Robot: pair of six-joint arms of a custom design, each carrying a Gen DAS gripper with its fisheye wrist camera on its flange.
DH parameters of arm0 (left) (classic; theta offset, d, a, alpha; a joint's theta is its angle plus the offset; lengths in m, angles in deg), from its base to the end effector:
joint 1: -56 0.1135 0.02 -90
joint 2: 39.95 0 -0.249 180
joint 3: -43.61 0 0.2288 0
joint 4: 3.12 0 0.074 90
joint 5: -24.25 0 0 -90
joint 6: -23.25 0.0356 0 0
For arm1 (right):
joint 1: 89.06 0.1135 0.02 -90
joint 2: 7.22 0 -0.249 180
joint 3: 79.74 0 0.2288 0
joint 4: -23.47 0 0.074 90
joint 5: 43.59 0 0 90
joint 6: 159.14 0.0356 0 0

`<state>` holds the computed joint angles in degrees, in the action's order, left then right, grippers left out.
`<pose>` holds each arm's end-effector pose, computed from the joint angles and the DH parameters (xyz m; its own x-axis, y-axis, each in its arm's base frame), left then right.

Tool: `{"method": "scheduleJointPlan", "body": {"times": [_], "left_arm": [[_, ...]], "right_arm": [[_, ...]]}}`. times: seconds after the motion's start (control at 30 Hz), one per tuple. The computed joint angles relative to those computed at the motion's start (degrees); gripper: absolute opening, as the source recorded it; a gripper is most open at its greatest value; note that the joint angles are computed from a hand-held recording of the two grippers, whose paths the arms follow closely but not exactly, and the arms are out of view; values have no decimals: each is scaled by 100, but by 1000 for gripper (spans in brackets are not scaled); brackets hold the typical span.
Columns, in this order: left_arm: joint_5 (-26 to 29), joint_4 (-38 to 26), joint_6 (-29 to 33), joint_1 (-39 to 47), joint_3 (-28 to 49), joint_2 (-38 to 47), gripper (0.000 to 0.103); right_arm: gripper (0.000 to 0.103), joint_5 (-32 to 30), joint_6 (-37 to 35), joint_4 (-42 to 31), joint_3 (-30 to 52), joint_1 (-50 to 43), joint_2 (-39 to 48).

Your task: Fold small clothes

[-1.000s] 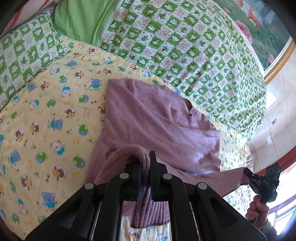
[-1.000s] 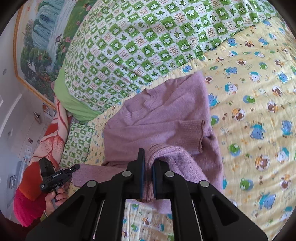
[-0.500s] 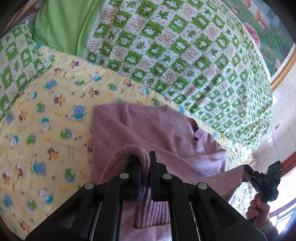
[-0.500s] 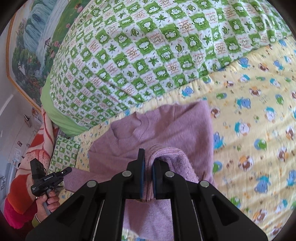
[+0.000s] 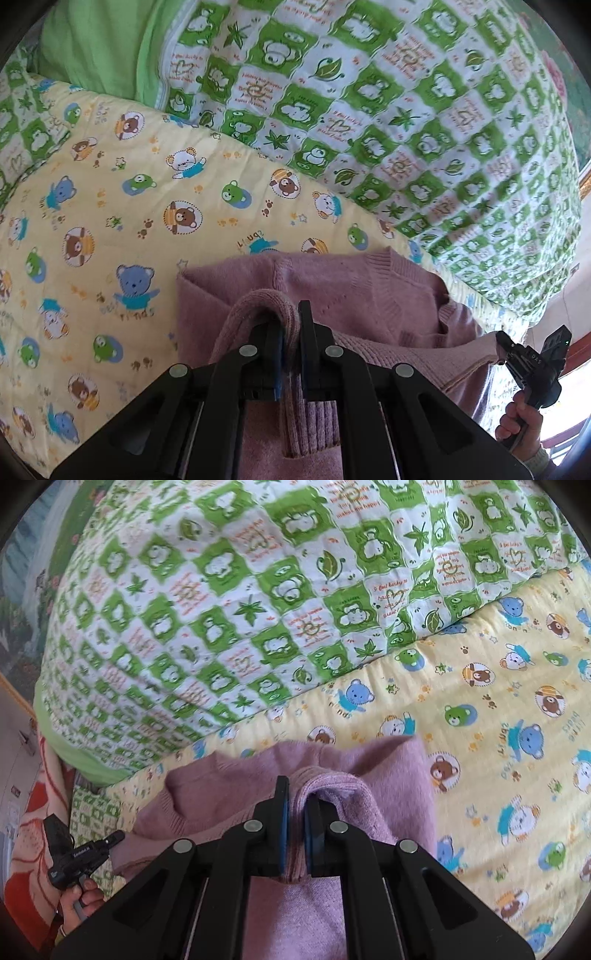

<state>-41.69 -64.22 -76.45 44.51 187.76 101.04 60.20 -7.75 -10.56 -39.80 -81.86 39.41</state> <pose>0.4856 -0.1135 0.1926 -0.8850 0.0229 -0.4650 0.2484 0.8680 -0.4300 0.1584 0.0115 0.1970 -0.2594 0.8266 -0.4994 0.5957 0.5440 0.5909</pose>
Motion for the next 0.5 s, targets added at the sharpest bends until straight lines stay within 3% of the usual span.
{"method": "scheduleJointPlan", "body": {"times": [0.23, 0.37, 0.43, 0.5], "left_arm": [[-414, -704, 233, -183, 1630, 1119, 6], [-356, -1340, 162, -173, 2686, 1660, 10], [-286, -1471, 177, -155, 2793, 1631, 11], [-350, -1168, 278, -172, 2110, 1171, 14]], "right_arm": [[8, -351, -374, 734, 45, -586, 1243], [8, -504, -322, 964, -2, -771, 1560], [9, -622, -289, 1004, -30, -857, 1532], [10, -787, -274, 951, -31, -952, 1449]]}}
